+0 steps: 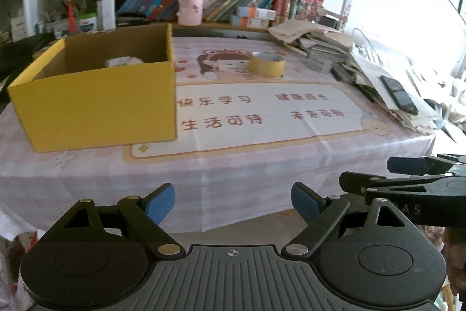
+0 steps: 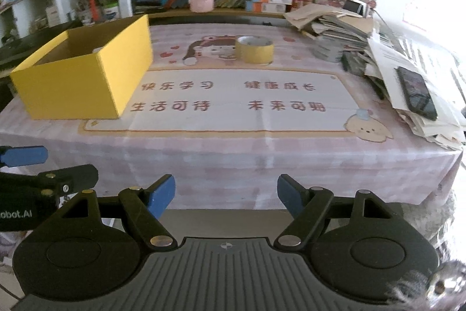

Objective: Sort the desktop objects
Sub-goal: 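Move both open grippers across the table toward the yellow tape roll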

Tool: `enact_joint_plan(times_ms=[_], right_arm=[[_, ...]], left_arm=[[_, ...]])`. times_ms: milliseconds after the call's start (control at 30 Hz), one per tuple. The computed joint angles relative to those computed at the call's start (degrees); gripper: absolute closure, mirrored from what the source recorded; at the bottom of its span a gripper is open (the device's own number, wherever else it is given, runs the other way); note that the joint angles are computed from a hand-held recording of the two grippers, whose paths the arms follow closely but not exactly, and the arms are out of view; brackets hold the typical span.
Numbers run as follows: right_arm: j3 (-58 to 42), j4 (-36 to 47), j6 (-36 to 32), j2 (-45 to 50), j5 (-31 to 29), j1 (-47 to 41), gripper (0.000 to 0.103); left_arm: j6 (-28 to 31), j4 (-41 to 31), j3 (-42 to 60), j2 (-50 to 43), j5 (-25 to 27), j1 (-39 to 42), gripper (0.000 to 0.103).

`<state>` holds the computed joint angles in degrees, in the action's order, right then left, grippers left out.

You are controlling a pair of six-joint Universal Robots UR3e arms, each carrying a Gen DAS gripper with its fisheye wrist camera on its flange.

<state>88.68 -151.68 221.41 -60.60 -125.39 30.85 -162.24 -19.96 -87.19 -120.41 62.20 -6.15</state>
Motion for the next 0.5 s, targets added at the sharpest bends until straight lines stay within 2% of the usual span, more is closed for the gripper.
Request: enact_joint_plan(times_ms=[500], right_arm=[[6.19, -1.39, 1.98, -3.65, 1.22, -4.38, 0.028]], left_arm=[[1.19, -6.52, 12.04, -6.91, 0.70, -4.67, 0.014]])
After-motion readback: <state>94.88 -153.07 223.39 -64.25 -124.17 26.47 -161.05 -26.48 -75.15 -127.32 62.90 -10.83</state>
